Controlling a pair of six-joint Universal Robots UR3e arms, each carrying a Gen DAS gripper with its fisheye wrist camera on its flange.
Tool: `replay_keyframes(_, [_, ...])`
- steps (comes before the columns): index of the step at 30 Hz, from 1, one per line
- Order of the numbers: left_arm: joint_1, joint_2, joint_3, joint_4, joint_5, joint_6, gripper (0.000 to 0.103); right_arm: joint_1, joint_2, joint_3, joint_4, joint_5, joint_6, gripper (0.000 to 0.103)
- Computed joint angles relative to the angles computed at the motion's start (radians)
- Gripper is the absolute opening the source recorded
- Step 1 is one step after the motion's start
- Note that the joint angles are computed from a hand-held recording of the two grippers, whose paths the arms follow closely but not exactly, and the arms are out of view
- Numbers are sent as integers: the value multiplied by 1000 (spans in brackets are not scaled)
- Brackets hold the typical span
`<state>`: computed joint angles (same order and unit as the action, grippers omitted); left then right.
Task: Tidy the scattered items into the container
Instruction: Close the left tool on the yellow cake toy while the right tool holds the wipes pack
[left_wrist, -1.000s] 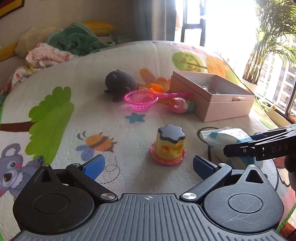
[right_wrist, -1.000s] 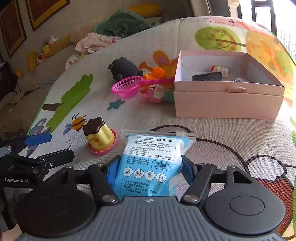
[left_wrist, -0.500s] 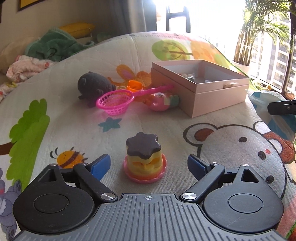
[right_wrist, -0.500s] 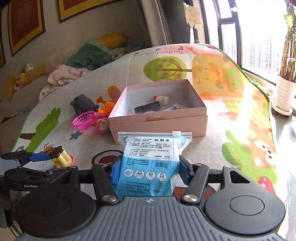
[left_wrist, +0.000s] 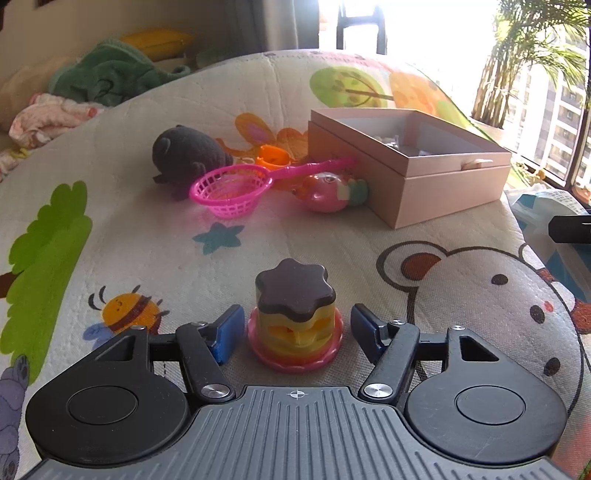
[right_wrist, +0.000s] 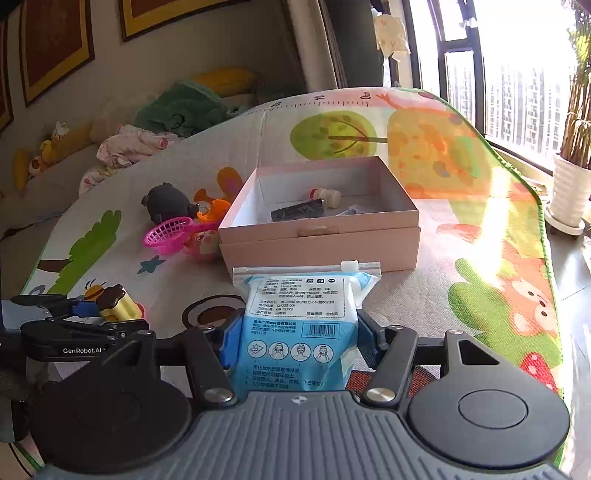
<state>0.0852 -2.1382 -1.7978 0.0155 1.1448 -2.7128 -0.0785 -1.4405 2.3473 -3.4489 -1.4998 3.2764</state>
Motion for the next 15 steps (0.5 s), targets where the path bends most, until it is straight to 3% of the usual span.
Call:
replay_keyframes(8, [-11,99,-122,30,-23,67,61,-3,-50,11,64,9,-66,61])
replay_keyframes(15, [-61,251,-248,21,-100,177,61,-87,-242,54,301,101,-192,61])
